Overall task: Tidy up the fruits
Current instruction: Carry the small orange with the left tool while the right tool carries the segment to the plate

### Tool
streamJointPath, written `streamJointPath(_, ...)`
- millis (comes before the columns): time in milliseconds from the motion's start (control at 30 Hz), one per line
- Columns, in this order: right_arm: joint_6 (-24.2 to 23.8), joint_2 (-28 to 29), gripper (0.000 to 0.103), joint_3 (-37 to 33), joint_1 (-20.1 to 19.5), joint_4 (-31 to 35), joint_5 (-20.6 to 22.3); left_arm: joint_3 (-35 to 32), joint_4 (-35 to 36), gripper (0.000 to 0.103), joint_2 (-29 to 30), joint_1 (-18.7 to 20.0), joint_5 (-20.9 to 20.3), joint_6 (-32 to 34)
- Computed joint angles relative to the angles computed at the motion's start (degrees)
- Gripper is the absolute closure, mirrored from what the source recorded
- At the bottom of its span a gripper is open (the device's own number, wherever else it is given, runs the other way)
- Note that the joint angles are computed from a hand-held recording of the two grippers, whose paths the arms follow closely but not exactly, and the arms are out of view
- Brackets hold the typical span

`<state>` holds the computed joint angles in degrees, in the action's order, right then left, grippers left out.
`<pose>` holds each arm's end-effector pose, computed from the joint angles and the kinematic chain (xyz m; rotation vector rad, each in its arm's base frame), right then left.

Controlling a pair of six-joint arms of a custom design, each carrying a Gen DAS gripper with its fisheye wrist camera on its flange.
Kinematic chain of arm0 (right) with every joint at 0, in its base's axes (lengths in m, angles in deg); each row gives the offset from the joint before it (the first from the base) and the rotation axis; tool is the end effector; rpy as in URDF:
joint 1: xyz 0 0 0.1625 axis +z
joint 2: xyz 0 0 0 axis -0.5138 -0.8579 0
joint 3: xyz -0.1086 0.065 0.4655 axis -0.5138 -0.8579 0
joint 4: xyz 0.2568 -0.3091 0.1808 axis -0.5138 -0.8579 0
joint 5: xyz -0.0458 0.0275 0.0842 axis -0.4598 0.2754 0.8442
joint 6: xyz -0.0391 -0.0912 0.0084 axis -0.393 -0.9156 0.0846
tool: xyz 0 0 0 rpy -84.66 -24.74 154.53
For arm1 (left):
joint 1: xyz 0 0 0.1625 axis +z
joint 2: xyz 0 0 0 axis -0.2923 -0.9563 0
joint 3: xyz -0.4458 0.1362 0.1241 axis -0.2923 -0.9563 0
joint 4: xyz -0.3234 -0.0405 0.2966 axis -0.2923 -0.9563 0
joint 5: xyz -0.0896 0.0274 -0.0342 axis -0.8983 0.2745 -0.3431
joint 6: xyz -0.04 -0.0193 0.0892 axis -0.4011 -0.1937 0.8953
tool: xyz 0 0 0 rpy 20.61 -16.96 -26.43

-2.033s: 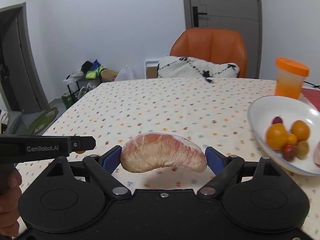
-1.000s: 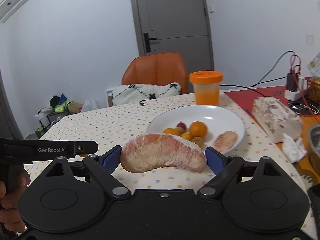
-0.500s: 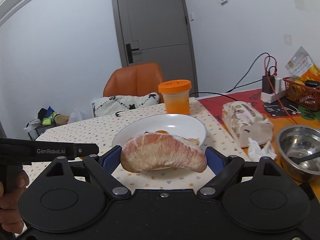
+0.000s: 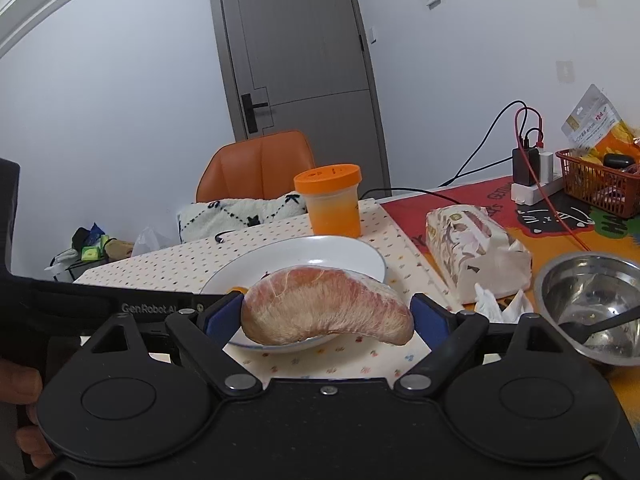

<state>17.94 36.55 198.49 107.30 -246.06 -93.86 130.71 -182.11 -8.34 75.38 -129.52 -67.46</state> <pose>0.0025 -0.5939 0.1034 0.5716 -2.2162 1.4453 -0.1889 -0.6643 -0.0578 0.7065 2.4214 -1.0122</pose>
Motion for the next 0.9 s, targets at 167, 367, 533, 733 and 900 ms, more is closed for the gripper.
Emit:
streamJointPath(167, 1.09, -0.25, 0.017, -1.35, -0.77, 1.61, 0.76, -2.67, 2.42, 0.081, 1.3, 0.24, 0.32, -0.28)
streamJointPath(367, 1.39, -0.41, 0.017, -3.12, -1.17, 3.92, 0.88, -5.02, 5.78, 0.077, 1.78, 0.78, 0.27, -1.83)
streamJointPath(533, 1.35, -0.38, 0.017, -4.93, -1.21, 6.19, 1.37, -5.64, 4.74, 0.053, 1.47, 0.98, 1.17, -2.71)
streamJointPath(733, 1.41, 0.45, 0.017, -7.92, -0.51, 9.01, 0.53, -5.54, 3.88, 0.048, 0.49, 1.47, 1.86, -1.98)
streamJointPath(900, 0.57, 1.73, 0.017, -10.58, 0.54, 10.88, -0.84, -5.44, 3.6, 0.044, -0.28, 2.03, 2.59, -1.76)
